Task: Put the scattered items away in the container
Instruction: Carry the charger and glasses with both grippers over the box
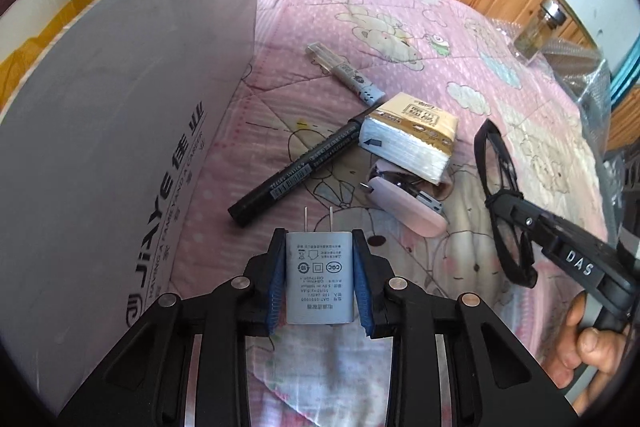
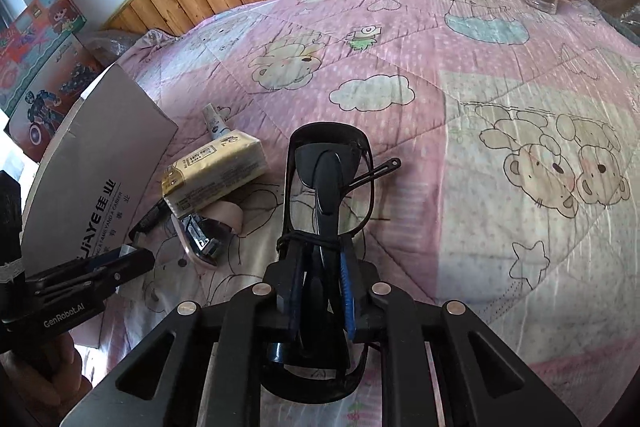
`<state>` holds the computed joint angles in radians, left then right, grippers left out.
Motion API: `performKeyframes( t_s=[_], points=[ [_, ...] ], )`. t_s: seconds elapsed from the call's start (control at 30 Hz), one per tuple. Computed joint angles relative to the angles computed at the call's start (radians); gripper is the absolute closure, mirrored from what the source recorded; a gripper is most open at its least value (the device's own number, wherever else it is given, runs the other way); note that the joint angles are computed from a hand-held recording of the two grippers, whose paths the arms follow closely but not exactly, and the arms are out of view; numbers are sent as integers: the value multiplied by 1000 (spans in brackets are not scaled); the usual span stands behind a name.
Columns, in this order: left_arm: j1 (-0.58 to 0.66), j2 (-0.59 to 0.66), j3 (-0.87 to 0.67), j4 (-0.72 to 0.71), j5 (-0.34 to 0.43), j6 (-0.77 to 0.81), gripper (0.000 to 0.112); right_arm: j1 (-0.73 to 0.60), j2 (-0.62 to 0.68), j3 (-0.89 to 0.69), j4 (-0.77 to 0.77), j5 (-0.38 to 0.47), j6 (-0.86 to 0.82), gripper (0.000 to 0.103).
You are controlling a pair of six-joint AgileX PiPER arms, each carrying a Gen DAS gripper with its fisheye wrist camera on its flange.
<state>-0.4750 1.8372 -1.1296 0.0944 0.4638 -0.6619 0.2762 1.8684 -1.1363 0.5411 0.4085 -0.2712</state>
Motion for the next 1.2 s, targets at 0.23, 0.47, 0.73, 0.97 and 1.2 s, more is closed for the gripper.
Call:
performKeyframes(
  t_s=[0.23,0.47,0.73,0.97,1.2],
  points=[
    [-13,-73,31,-3,-6,-1,81,4,-95,105,73,-20,-23,86],
    [-46,-141,47,49,10,-54,81,10,-198,200,208,-35,-125,86],
    [-101,-259,111,116,29,-133,81,44,-320,285,174,-65,-46,86],
    [-164,-342,153,202,52,-232,81,113,-437,369,16,-108,149,86],
    [-235,-422,198,285,70,-334,81,195,-539,427,-288,-133,486,86]
  ],
)
